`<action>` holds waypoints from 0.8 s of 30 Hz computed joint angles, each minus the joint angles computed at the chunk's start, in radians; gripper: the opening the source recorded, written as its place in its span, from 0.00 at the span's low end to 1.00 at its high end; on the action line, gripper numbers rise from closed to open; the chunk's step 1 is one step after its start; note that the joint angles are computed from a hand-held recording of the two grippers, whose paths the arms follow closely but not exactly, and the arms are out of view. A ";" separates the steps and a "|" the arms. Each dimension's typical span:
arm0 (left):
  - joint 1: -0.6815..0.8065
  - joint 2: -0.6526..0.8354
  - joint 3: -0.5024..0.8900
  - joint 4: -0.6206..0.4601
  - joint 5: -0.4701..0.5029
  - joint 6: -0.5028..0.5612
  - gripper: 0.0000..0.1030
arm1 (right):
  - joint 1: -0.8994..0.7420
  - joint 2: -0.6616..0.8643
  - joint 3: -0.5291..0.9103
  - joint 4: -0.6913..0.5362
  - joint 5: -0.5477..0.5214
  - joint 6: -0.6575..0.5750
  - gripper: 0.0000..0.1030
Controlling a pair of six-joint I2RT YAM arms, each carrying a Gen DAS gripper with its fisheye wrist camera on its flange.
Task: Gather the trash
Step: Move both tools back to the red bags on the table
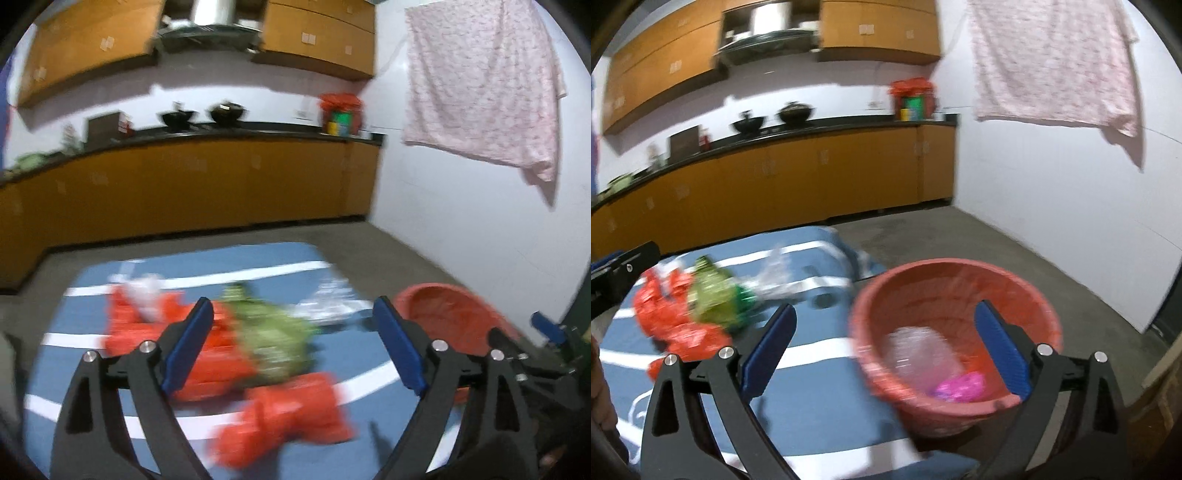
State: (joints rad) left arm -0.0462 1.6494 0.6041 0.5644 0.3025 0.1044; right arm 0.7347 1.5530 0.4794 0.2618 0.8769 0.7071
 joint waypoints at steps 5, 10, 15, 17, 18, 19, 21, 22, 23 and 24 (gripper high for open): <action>0.188 0.050 -0.023 0.044 -0.007 0.077 0.87 | 0.099 0.171 0.155 0.003 -0.037 0.002 0.94; 0.374 0.135 -0.002 0.057 0.010 0.091 0.87 | 0.165 0.335 0.328 -0.035 -0.095 0.075 0.94; 0.477 0.185 0.026 0.052 0.039 0.107 0.89 | 0.189 0.511 0.549 -0.179 -0.078 0.116 0.94; 0.492 0.195 0.042 0.041 0.046 0.108 0.90 | 0.172 0.550 0.599 -0.213 -0.095 0.145 0.94; 0.498 0.205 0.052 0.037 0.053 0.111 0.91 | 0.163 0.565 0.620 -0.227 -0.106 0.169 0.94; 0.499 0.210 0.058 0.030 0.054 0.112 0.91 | 0.154 0.575 0.626 -0.227 -0.120 0.186 0.94; 0.501 0.220 0.069 0.020 0.060 0.115 0.91 | 0.130 0.603 0.661 -0.260 -0.165 0.230 0.94; 0.500 0.229 0.077 0.013 0.063 0.116 0.91 | 0.124 0.612 0.670 -0.269 -0.180 0.240 0.94; 0.498 0.237 0.085 0.008 0.065 0.117 0.91 | 0.118 0.621 0.678 -0.274 -0.195 0.247 0.94; 0.496 0.247 0.092 0.005 0.068 0.117 0.91 | 0.114 0.630 0.686 -0.276 -0.209 0.248 0.94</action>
